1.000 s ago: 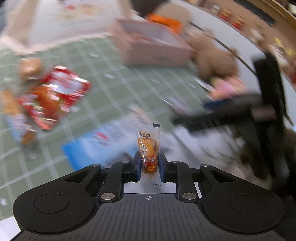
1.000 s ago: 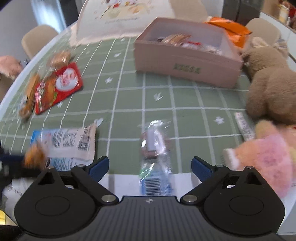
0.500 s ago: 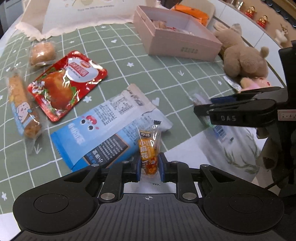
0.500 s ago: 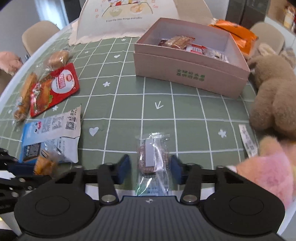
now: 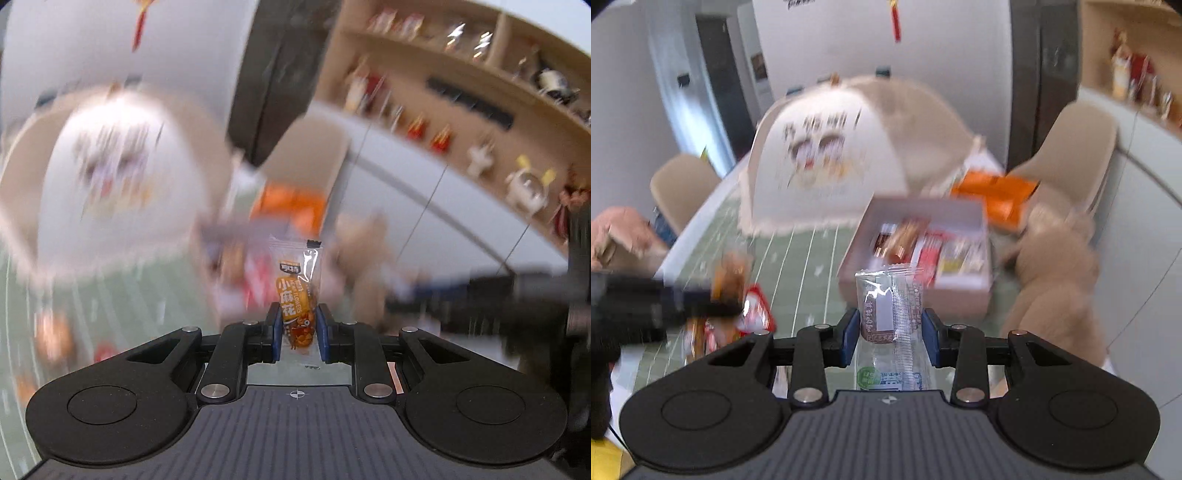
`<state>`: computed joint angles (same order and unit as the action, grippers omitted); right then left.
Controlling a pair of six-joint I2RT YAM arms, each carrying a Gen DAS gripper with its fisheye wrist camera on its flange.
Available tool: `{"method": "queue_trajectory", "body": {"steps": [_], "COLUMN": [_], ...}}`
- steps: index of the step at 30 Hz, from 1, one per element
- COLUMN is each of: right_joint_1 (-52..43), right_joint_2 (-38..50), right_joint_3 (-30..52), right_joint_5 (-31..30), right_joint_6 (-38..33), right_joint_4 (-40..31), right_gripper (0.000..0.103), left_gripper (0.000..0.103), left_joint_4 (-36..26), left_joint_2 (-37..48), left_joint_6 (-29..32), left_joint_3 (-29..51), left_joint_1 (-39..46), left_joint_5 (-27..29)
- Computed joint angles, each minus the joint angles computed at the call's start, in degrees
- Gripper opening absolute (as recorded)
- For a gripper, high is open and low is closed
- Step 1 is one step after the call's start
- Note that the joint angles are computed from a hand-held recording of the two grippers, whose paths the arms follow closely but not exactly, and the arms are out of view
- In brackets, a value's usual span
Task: Organize snacks
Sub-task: 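Carry orange snack with left tool into pink box and release while right tool releases clear cake there, then grasp clear-wrapped round bun with left tool and lift it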
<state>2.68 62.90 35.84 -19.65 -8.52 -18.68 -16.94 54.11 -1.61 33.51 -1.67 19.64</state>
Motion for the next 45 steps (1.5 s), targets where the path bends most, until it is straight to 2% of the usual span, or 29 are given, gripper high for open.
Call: {"method": "queue_trajectory", "body": {"steps": [3,6,8,9,11,13,17,20,22,23,25,26,29,31,33,36,38,41,45], "right_joint_1": [-0.1,-0.6,-1.5,-2.1,-3.5,-5.0,-6.8,-6.1,-4.3,-3.5,-2.0,-1.2,0.9,2.0,2.6,5.7,8.0,10.1,12.5], "right_joint_2": [0.4,0.4,0.8,0.5,1.6,4.0,9.4,13.5,17.3,20.0,26.4,30.0,34.4,33.7,32.9,30.4,29.3,26.3,23.2], "right_joint_3": [2.1,2.6,2.7,2.4,2.2,2.6,5.3,11.7,19.0,23.6,33.5,38.8,43.8,40.5,35.8,24.7,17.6,5.8,-3.4], "right_joint_5": [0.4,1.1,0.7,0.6,0.3,0.1,-0.6,-2.1,-1.8,-2.1,-1.7,-0.8,4.2,5.9,4.1,5.8,7.6,6.3,6.2], "right_joint_6": [0.1,-0.1,0.1,0.1,-0.2,-0.5,0.0,1.0,2.6,3.7,5.9,6.8,10.6,12.5,12.7,10.5,9.8,10.6,12.9], "right_joint_4": [0.0,1.1,1.5,1.6,2.5,3.2,4.2,3.9,3.5,3.0,0.2,-2.0,-1.8,0.5,1.1,4.1,6.5,9.6,10.8], "right_gripper": [0.036,0.036,0.036,0.036,0.036,0.036,0.036,0.036,0.036,0.040,0.071,0.093,0.094,0.094,0.094,0.094,0.094,0.094,0.094], "left_gripper": [0.024,0.026,0.026,0.026,0.026,0.026,0.026,0.026,0.026,0.026,0.026,0.026,0.026,0.026,0.026,0.026,0.026,0.026,0.026], "left_joint_4": [3.9,5.4,1.7,2.3,9.6,13.7,13.2,12.8,12.9,13.0,13.4,12.9,9.8,7.8,7.2,7.4,7.7,11.1,16.3], "left_joint_2": [8.9,21.0,29.7,32.9,34.1,32.6,26.0,20.3,18.4,17.3,14.9,13.7,11.5,11.3,12.8,17.1,20.9,25.7,24.5], "left_joint_6": [0.8,-3.4,-4.5,-6.4,-11.1,-12.1,-9.3,-8.7,-8.9,-9.5,-11.6,-12.3,-9.5,-5.5,-1.7,1.2,2.0,1.9,1.3], "left_joint_3": [11.5,24.0,32.7,34.7,32.0,27.6,16.0,4.0,-2.2,-4.9,-9.7,-11.4,-14.0,-14.6,-14.8,-13.5,-11.9,-11.1,-12.8], "left_joint_1": [-1.5,-0.8,-0.9,-0.8,0.2,0.8,4.5,9.0,12.9,15.3,20.2,22.3,29.5,36.3,45.0,53.5,55.5,54.8,50.3], "left_joint_5": [-0.8,2.1,2.3,2.2,2.8,2.3,3.0,4.9,6.4,7.0,7.0,5.7,2.2,1.6,1.7,2.2,3.2,3.3,1.7]}}
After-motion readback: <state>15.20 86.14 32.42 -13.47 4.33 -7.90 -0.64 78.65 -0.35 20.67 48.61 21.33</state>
